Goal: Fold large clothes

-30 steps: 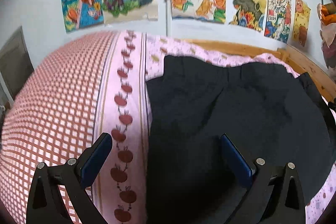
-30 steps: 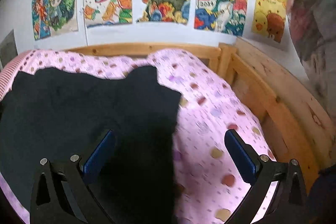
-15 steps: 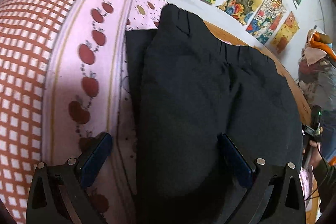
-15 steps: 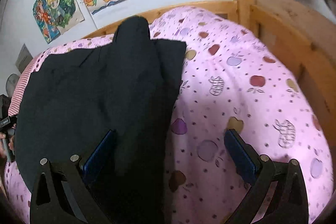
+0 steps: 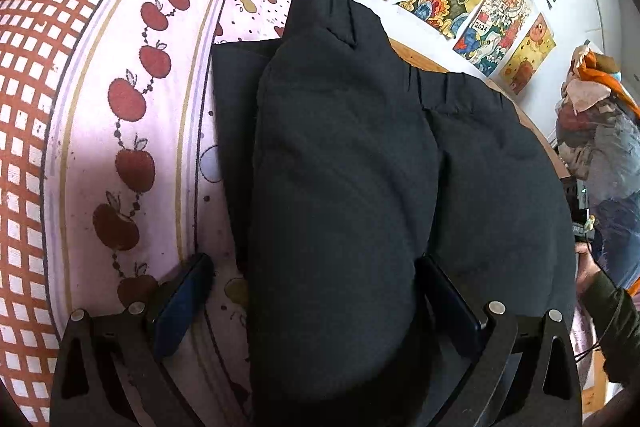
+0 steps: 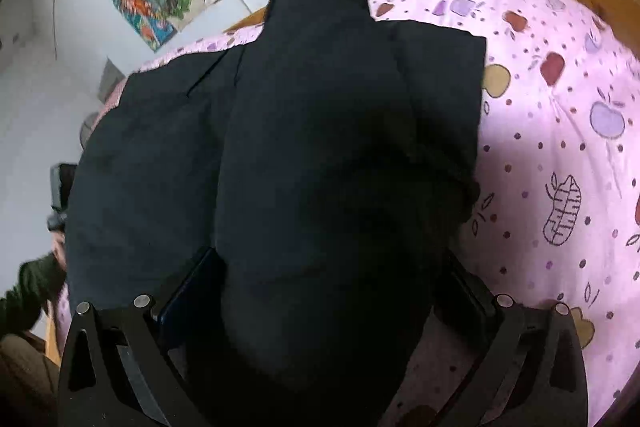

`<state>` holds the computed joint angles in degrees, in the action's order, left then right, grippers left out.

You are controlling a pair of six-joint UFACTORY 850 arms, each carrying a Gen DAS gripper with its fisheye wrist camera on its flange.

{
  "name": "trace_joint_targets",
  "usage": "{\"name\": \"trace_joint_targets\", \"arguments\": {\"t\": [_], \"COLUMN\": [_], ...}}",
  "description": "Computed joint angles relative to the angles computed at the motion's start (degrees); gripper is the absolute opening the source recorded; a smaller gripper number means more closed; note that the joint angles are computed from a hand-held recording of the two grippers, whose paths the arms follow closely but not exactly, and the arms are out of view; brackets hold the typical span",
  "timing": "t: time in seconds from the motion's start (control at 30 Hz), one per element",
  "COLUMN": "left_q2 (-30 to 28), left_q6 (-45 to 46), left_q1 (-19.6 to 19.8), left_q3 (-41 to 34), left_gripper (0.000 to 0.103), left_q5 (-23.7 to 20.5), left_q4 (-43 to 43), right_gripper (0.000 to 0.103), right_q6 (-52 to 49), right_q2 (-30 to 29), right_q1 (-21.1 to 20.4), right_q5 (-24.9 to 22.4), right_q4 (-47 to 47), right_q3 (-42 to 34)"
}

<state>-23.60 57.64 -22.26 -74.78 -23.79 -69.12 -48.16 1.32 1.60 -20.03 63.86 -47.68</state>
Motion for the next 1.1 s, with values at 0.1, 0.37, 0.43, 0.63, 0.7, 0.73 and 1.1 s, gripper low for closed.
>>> {"name": "trace_joint_targets", "arguments": {"t": [0.1,0.37,0.43,0.63,0.7,0.73,1.1], "left_q2": [0.0,-0.7,-1.0,-2.4,-2.6,-2.7,-4.5], "left_q6": [-0.1,0.0,0.9,0.1,0.4,0.4,-0.1], "left_q1": [-0.5,0.0,0.6,1.3,1.5,1.6,2.1], "left_q3": [0.0,-0.8,-0.8,-2.4,-2.6,-2.6,-4.7], "left_gripper": [0.103,0.103,0.103,0.103,0.103,0.103,0.103], "left_q5": [0.7,-1.3,-2.6,-6.3,-7.0,-7.3,-10.9], "left_q4": [0.9,0.5,-0.1,0.5,0.4,0.4,0.3], "right_gripper": [0.102,0.102,0.102,0.102,0.102,0.102,0.102], "right_q6": [2.3,0.1,0.1,2.3,3.6,3.9,-7.8], "right_q2": [-0.6,-4.2,-4.2,-2.9,-3.1,-3.3,-2.0], "right_q1": [0.6,0.6,1.0,1.3,0.9,0.5,0.3], "right_q5": [-0.5,-8.4,-7.5,-5.9,-6.9,-7.4,-5.0], "right_q4": [-2.0,-0.6,-0.4,-3.5,-4.7,-5.2,6.9], "right_q3": [-0.5,-3.9,-3.8,-3.2,-3.8,-4.1,-1.1]}}
